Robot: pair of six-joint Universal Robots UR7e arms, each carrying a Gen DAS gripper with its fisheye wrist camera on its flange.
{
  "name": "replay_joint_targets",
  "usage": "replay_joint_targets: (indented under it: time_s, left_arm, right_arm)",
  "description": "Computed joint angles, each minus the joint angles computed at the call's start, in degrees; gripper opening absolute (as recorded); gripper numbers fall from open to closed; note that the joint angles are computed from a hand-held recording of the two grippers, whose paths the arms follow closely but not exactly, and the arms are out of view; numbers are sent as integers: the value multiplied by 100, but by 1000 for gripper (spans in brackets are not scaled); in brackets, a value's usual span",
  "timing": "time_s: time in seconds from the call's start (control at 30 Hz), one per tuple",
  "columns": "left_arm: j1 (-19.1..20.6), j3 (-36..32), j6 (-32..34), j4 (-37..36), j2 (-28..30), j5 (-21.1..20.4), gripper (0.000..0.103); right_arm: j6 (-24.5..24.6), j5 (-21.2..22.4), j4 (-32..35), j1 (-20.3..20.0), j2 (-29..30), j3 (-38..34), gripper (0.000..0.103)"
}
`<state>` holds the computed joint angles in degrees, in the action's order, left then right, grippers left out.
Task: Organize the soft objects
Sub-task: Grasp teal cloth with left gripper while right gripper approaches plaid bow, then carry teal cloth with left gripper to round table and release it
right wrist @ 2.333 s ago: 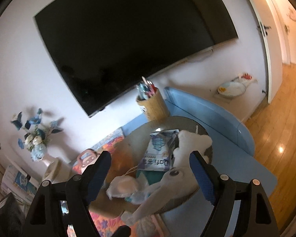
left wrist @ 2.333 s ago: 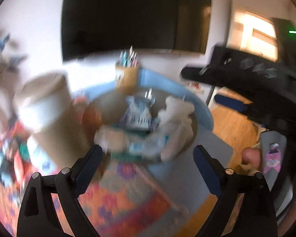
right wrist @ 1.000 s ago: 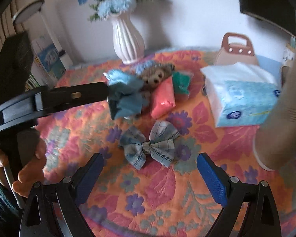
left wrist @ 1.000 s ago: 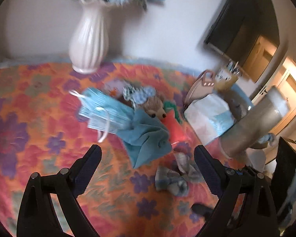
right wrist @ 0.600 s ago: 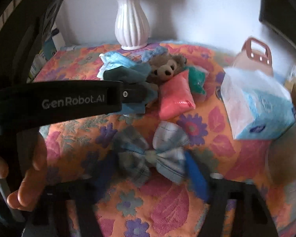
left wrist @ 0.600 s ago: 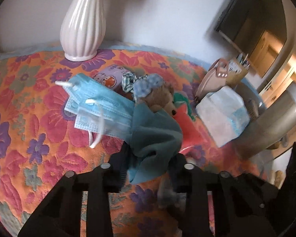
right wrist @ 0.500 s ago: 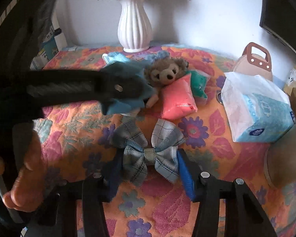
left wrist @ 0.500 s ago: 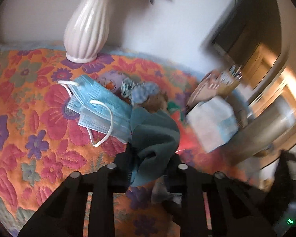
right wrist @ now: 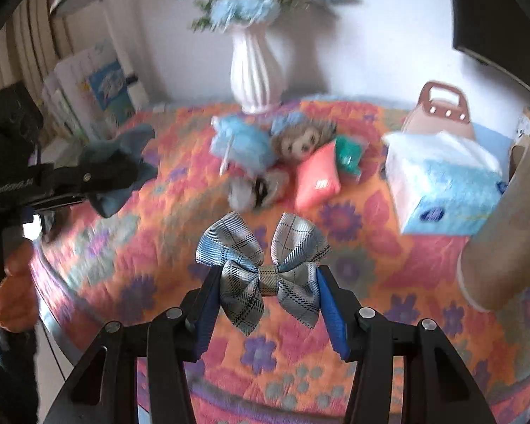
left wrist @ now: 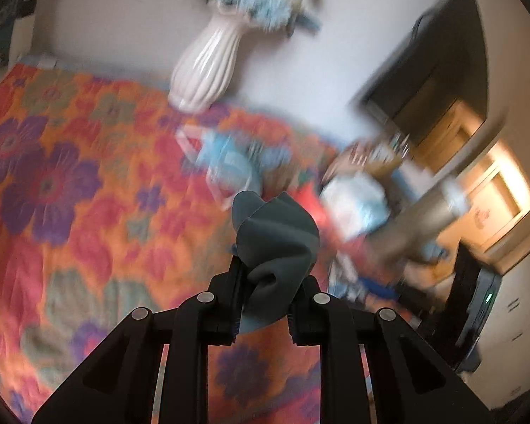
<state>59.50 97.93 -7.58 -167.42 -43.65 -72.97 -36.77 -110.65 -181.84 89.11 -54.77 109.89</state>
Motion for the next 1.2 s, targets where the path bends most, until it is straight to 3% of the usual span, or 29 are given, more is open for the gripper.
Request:
replay_joint_targets:
  time_s: [0.13, 0.2, 0.27, 0.33, 0.5, 0.73, 0.83, 0.9, 0.93, 1.0, 1.2]
  left_arm:
    - [-66, 147, -41, 257, 61, 506, 20]
    - [-117, 127, -87, 420, 136, 939, 33]
    - [-77, 127, -64, 467, 152, 959, 34]
    - [-33, 163, -71, 396, 113, 828, 38]
    - [-147, 397, -4, 292, -7, 995, 80]
    - [-187, 422, 139, 74, -1, 820, 80]
    - [-194, 245, 34, 66, 171, 1050, 72]
    - [-155, 138, -67, 223, 259, 1071, 34]
    - [-158, 126, -65, 232, 291, 1119, 32]
    - [-216, 223, 135, -4, 320, 1338, 17]
    - [-298, 373, 204, -241, 244, 1083, 13]
  right_arm:
    - [3, -296, -33, -25, 221, -31, 51]
    - [18, -261, -85, -42, 251, -16, 59]
    - [120, -274, 63, -35, 242, -66, 73]
    - [172, -232, 117, -48, 219, -72, 79]
    - [295, -205, 175, -45, 156, -26, 80]
    - [394, -373, -48, 34, 344, -98, 80]
    - [321, -563, -323, 90, 475, -116, 77]
    - [179, -784, -615, 153, 593, -126, 63]
    - [25, -919, -782, 190, 657, -122, 59]
    - [-179, -1007, -985, 231, 706, -85, 52]
    - [-536, -1179, -1448, 330, 728, 62, 51]
